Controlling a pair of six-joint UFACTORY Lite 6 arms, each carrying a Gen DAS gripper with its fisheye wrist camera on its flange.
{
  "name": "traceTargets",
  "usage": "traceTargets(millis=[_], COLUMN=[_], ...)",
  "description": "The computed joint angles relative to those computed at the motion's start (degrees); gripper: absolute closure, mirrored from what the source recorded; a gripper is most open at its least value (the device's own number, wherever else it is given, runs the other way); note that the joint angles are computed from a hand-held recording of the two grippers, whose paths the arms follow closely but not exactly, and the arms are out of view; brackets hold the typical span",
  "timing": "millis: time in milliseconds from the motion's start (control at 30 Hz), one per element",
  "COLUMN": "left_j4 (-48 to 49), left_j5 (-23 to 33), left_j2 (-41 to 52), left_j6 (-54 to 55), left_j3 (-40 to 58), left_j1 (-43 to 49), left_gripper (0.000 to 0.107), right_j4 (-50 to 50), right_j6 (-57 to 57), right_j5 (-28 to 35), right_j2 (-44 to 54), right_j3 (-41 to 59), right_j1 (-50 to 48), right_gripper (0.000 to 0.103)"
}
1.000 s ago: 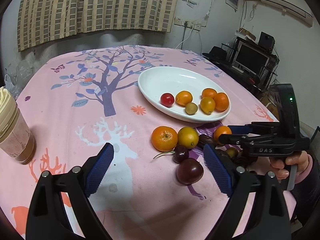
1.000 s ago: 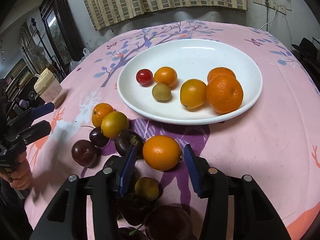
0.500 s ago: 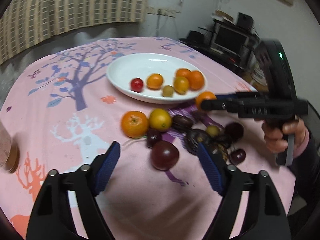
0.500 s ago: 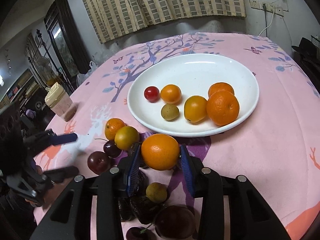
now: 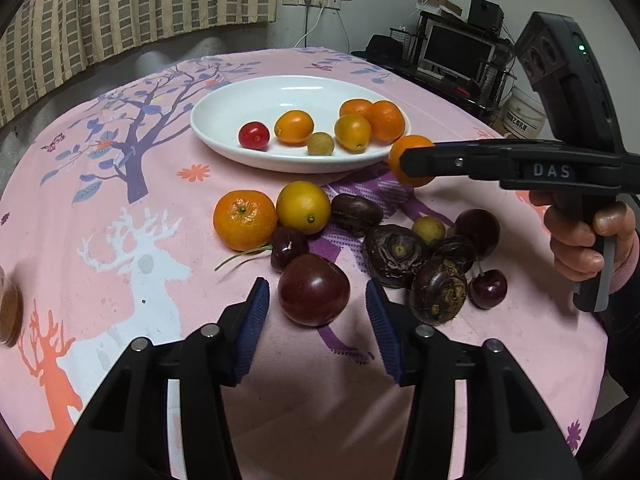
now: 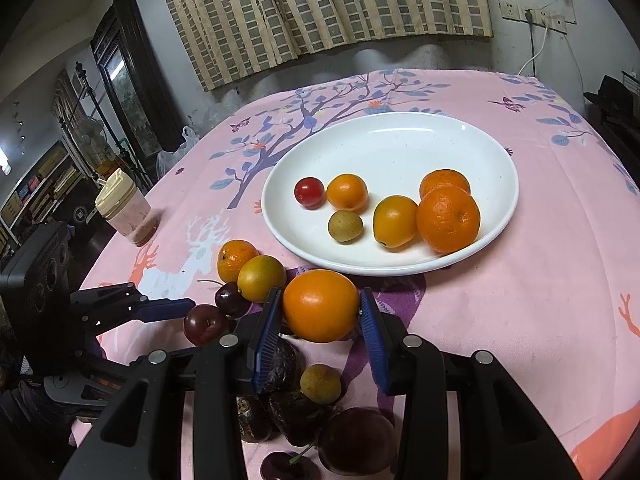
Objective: Organize fruits
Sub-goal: 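Carry a dark red plum to the plate with the left tool while the right tool carries an orange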
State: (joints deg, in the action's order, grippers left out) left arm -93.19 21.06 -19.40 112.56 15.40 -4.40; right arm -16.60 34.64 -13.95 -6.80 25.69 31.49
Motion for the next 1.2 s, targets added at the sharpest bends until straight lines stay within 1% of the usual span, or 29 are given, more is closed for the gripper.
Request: traceTargets(millis=[167,200,233,300,367,433,500,567,600,667,700,733,800,900,933,967,1033,1067,1100,1167,1200], left_j4=[-6.57,-8.01,-9.59,-10.91,-8.96,-3.62,3.41,8.25,10.12,11.97,11.86,10.69,6.56,-2.70,-3.86,-3.51,-1.68,0.83,2.87,11.61,14.92], left_j5=[-2.70,-3.19,-3.83,-4.03,-3.76,-2.89,-0.73,0.39,0.40,1.12,1.34,1.27,0.06,-3.63,-4.59,-5.41,-7.00,-7.87,-8.04,-8.78,-9.13], left_j2=[1.16,1.48,2.02,2.51,2.47,1.58,-1.40,-5.76,-8.26,-8.98,-7.88,-5.29,2.36,14.75,18.18,22.32,28.08,31.04,33.02,37.43,38.50], left_j6=[5.47,6.76,8.24,9.47,7.43,2.17,-5.05,-10.05,-12.41,-15.19,-15.83,-15.72,-14.62,-9.67,-9.44,-10.69,-13.59,-16.65,-18.80,-27.76,-31.11], left_j3=[-0.23,-0.21,-0.14,-0.02,0.18,0.18,-0.12,-0.42,-0.14,2.37,4.43,7.48,14.77,25.56,28.67,32.50,38.06,41.05,42.86,47.30,48.31], left_j1=[-2.51,-2.98,-3.56,-3.83,-3.46,-2.41,-0.67,-0.06,-0.14,-0.12,-0.40,-1.09,-3.17,-6.69,-7.34,-7.85,-8.40,-8.61,-8.54,-8.75,-8.87], left_gripper=[0.059,0.061,0.066,0.068,0.068,0.069,0.069,0.069,0.069,0.069,0.069,0.069,0.069,0.069,0.069,0.069,0.069,0.069,0.069,0.068,0.068], right_j4=[0.82,2.02,2.27,2.59,2.80,3.09,4.49,5.75,8.11,12.98,16.87,18.69,21.95,22.98,23.66,24.95,24.57,23.59,20.45,19.03,17.07], right_j6=[-0.76,-1.78,-2.01,-2.30,-2.54,-2.89,-4.37,-5.81,-8.02,-12.39,-15.50,-16.88,-19.73,-22.12,-23.47,-25.54,-26.07,-25.13,-22.52,-21.50,-20.26], right_j5=[-0.09,-0.09,-0.09,-0.05,-0.15,-0.42,-0.96,-2.06,-2.97,-4.34,-5.69,-6.48,-7.14,-7.33,-7.24,-6.61,-5.26,-4.97,-4.16,-3.51,-3.23], right_j2=[-0.11,-0.09,-0.12,-0.18,-0.25,-1.16,-2.57,-4.28,-4.80,-4.79,-3.62,-2.25,1.89,8.47,10.58,12.81,16.01,16.96,18.59,19.30,19.56], right_j3=[-0.09,-0.12,-0.16,-0.18,-0.22,-0.78,-1.59,-2.61,-2.83,-2.47,-1.35,-0.03,4.08,10.17,12.22,14.57,18.12,19.04,20.82,21.55,21.98], right_j1=[0.17,0.50,0.55,0.58,0.52,0.39,0.28,-0.29,-0.67,-1.37,-1.96,-2.70,-4.07,-5.96,-6.19,-6.26,-6.53,-6.55,-7.12,-6.89,-7.18], right_gripper=[0.063,0.063,0.063,0.063,0.063,0.063,0.063,0.063,0.063,0.063,0.063,0.063,0.063,0.063,0.063,0.063,0.063,0.063,0.063,0.062,0.056])
